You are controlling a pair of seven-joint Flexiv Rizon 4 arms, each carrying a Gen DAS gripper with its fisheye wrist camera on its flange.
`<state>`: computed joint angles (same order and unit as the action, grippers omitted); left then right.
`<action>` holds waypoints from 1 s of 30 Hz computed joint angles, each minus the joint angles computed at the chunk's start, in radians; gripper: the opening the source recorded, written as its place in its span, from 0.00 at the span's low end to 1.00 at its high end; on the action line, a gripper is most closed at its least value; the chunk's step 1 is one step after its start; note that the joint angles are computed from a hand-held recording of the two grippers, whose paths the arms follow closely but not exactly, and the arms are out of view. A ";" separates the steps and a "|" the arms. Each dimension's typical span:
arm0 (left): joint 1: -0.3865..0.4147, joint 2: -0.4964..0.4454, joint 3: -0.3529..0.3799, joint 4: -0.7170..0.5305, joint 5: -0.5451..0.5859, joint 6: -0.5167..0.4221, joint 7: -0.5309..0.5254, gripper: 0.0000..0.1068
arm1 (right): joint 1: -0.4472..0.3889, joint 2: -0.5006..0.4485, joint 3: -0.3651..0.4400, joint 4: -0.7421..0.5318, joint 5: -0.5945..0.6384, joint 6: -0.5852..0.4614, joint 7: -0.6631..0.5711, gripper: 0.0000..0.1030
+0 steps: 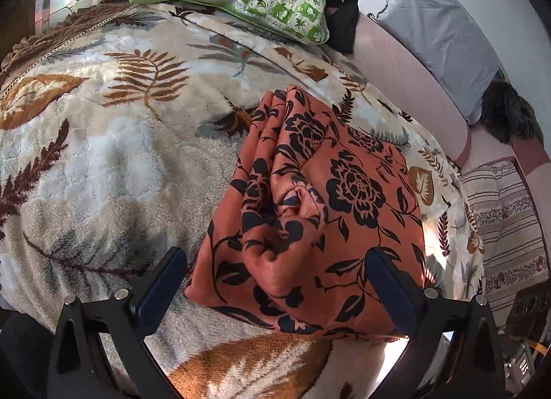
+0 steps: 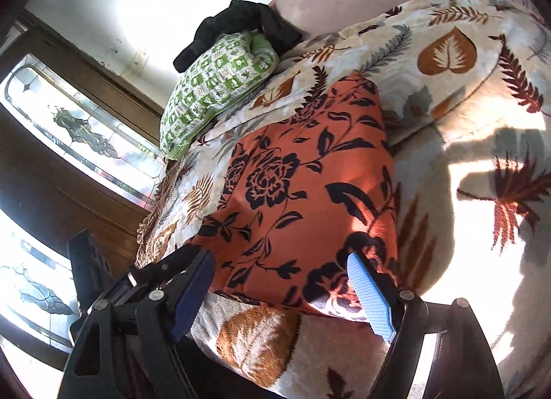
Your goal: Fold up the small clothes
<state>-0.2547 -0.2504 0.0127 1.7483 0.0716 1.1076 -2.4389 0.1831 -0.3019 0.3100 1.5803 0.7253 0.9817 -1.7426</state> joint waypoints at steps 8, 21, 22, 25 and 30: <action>-0.028 0.023 0.032 0.005 0.146 -0.072 -0.172 0.10 | -0.071 -0.026 0.001 -0.016 0.116 -0.043 -0.076 0.80; -0.061 0.077 0.022 -0.153 0.390 -0.358 -0.230 0.50 | -0.112 -0.062 -0.010 -0.076 0.182 -0.115 -0.102 0.80; -0.066 0.074 0.015 -0.189 0.446 -0.371 -0.244 0.60 | -0.117 -0.066 -0.013 -0.082 0.189 -0.117 -0.093 0.80; -0.051 0.018 -0.012 -0.286 0.501 -0.316 -0.145 0.68 | -0.138 -0.099 -0.024 -0.117 0.203 -0.154 -0.044 0.81; 0.000 -0.162 -0.051 -0.419 0.302 -0.319 0.168 0.68 | -0.200 -0.202 -0.007 -0.253 0.251 -0.339 0.019 0.81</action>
